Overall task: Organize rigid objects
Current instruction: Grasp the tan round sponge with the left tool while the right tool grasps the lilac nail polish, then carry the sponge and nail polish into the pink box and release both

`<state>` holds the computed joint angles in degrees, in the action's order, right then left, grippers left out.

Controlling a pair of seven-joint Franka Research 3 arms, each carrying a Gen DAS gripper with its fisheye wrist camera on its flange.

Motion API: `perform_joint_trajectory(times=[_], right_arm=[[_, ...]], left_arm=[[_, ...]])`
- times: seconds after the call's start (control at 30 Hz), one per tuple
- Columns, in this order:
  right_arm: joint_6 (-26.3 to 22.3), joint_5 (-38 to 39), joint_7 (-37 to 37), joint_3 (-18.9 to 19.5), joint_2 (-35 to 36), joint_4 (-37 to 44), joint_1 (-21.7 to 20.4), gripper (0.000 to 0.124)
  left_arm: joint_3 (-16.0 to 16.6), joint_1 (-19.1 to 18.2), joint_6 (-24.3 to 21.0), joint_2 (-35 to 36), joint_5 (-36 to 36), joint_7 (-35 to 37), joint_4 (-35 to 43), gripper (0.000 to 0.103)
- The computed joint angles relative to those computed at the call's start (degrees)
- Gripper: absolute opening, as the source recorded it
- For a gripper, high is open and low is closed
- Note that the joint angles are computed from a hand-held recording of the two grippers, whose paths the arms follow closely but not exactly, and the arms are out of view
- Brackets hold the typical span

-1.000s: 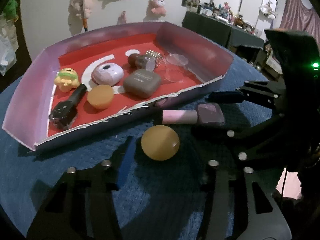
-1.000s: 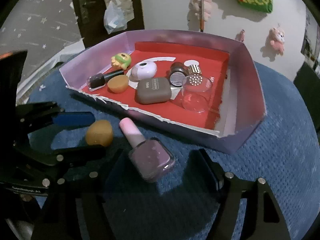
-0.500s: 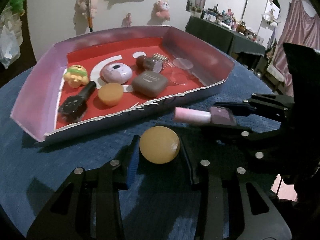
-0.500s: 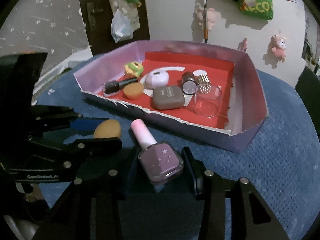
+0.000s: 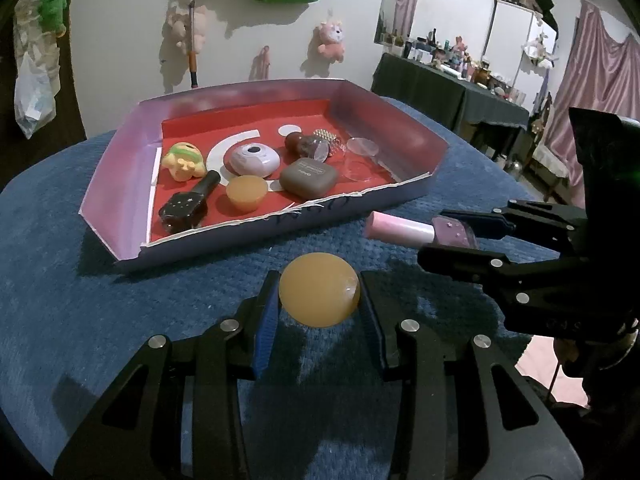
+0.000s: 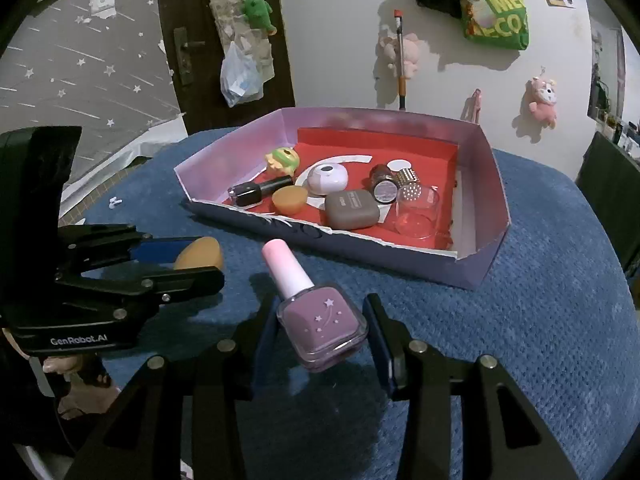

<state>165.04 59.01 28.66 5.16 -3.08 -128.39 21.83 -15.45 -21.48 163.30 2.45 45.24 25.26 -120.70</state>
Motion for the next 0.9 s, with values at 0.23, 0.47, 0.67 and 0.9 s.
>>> perform_joint_trajectory(times=[0.23,0.47,0.67,0.9], right_arm=[[0.6,1.6,-1.0,-0.2,-0.7,-0.1,0.3,0.046],[-3.2,1.2,1.1,-1.0,1.5,6.1,-1.1,0.046],[-8.2,-15.9,18.4,-1.1,13.1,22.9,-3.6,0.046],[-16.6,-39.8,37.5,-4.1,28.4,44.8,-1.8,0.046]], left_arm=[[-0.1,0.3,0.7,-0.8,0.3,-0.4,-0.4,0.036],[0.1,2.1,3.3,1.2,-12.6,13.6,3.7,0.036],[0.0,3.4,-6.3,10.9,-25.4,30.0,19.2,0.036],[2.0,2.4,-19.5,24.2,-28.4,38.0,39.4,0.036]])
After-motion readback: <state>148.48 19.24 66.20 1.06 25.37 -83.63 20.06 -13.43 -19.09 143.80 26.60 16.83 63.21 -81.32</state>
